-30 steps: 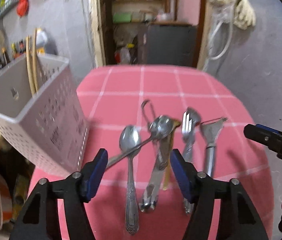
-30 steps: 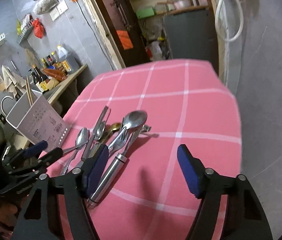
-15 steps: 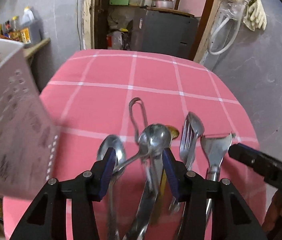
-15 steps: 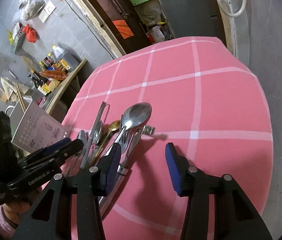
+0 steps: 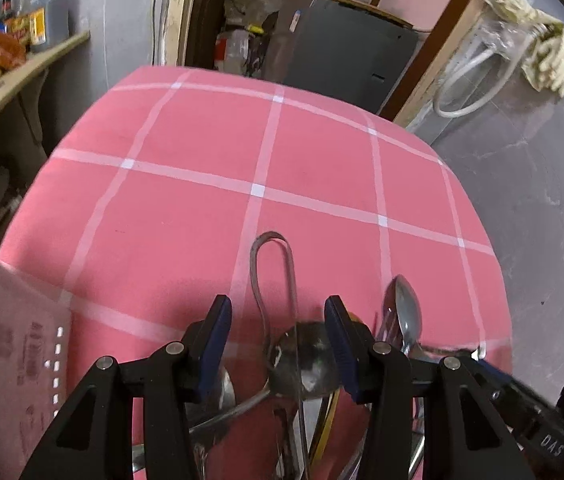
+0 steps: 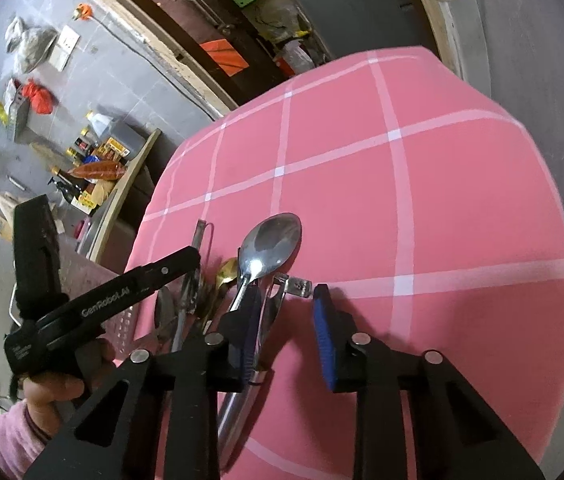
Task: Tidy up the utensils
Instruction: 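Grasp the wire tongs with the left gripper while the right gripper grasps the peeler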
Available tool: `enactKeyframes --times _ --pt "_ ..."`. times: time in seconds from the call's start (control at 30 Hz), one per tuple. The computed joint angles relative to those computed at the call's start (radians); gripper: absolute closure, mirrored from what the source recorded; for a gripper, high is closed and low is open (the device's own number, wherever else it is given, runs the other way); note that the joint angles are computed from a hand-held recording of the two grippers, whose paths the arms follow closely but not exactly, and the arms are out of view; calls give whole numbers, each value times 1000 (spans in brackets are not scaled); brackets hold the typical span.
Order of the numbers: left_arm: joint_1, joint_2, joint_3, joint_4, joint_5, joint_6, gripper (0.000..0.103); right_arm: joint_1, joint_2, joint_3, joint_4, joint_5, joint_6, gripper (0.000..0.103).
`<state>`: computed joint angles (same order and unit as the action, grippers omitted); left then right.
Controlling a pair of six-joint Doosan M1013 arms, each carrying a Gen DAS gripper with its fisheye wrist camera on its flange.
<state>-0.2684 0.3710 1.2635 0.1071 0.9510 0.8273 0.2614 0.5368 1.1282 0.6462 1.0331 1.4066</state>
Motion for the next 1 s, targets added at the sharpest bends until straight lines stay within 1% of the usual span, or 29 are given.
enactKeyframes --times 0.13,0.23,0.27,0.33,0.37,0.47,0.6,0.7,0.83,0.9,1.0 --pt "15 16 -19 -44 19 17 59 2 10 -11 -1 21 15 85" --pt "21 33 -48 -71 52 44 60 3 18 -22 -1 36 27 86" --pt "22 41 -64 -73 75 52 62 3 20 -24 -2 40 30 88" --pt "19 58 -96 -65 125 63 70 1 23 -26 10 48 46 90" --pt "21 67 -110 -72 145 76 80 0 24 -26 15 50 55 91" --pt "27 79 -133 -97 172 101 80 0 21 -20 22 46 69 94" --pt "35 80 -138 -140 182 124 81 -2 4 -1 37 26 65 95" --pt "32 65 -126 -144 163 130 81 -6 -17 18 49 2 46 96" --pt "21 9 -68 -123 75 138 81 -10 -55 50 63 -45 6 97" --pt "13 -23 -33 -113 18 138 81 -12 -73 66 78 -67 -16 97" --pt "-4 -66 13 -70 -56 138 81 -13 -101 86 84 -102 -53 98"
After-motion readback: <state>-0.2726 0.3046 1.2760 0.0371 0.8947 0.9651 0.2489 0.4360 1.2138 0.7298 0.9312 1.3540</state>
